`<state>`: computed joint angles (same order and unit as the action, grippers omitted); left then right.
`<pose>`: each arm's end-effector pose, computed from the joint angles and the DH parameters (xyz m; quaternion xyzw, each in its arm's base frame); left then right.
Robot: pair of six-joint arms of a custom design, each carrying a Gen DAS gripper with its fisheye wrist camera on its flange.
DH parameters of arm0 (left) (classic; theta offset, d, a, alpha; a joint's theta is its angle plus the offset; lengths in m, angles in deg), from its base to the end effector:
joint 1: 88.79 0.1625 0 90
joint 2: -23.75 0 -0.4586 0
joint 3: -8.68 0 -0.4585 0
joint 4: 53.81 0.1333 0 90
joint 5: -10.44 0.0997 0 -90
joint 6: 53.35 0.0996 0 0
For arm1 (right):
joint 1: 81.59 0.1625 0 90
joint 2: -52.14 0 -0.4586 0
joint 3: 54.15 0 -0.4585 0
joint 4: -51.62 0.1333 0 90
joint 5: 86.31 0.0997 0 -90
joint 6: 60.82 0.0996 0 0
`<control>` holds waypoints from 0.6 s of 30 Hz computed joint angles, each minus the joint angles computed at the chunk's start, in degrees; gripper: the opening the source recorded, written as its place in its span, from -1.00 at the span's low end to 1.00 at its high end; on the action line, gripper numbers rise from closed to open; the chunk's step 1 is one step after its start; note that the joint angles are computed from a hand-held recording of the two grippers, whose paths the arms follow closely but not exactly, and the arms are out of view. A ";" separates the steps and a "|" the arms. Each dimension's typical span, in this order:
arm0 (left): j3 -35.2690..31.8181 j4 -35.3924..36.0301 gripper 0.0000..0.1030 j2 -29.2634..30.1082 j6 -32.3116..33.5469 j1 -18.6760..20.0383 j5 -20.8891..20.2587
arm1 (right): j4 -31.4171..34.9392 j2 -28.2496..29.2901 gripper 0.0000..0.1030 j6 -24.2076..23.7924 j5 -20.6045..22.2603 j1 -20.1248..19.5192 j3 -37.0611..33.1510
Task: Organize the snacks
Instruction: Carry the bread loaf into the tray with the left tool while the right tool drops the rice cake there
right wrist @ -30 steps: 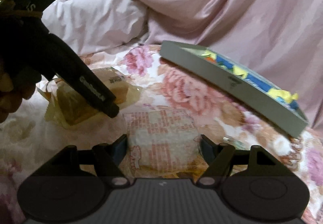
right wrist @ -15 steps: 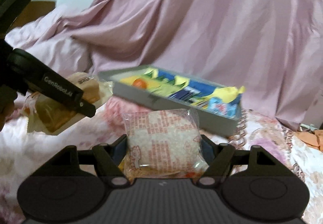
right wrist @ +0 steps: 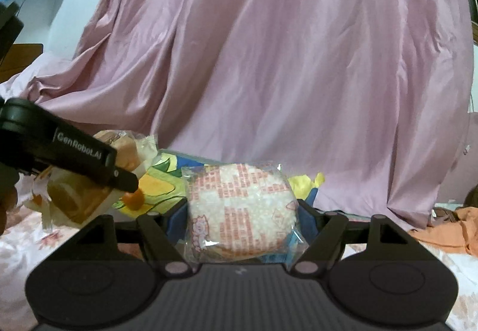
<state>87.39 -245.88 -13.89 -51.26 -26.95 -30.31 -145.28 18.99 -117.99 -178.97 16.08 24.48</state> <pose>-0.2001 -0.8162 0.1970 0.0002 0.8113 -0.5305 0.2457 0.2397 -0.8158 0.1263 0.4508 -0.7319 0.4553 0.2319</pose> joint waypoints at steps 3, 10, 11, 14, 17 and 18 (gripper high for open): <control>-3.65 0.76 -0.02 1.81 1.35 0.82 -0.87 | 2.06 1.86 0.50 0.60 0.16 -0.32 -3.79; -10.79 3.90 -0.02 5.84 3.12 2.40 -2.48 | 3.80 4.98 0.50 2.01 -0.66 -0.87 -8.70; -11.43 4.47 -0.02 6.24 3.12 2.55 -2.74 | 4.09 5.47 0.50 2.25 -0.89 -0.89 -9.45; -12.30 5.66 -0.02 6.85 2.35 3.00 -3.62 | 5.75 6.33 0.50 3.07 -1.76 -0.94 -11.05; -12.63 6.16 -0.02 7.20 1.27 3.36 -4.32 | 7.43 6.89 0.50 3.11 -2.40 -0.92 -11.95; -12.76 6.04 -0.02 7.39 1.53 3.37 -4.23 | 7.61 7.00 0.50 2.82 -2.49 -0.92 -12.09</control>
<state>74.64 -239.85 -6.50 -49.73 -23.58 -34.54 -137.67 26.00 -115.17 -181.47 15.15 12.39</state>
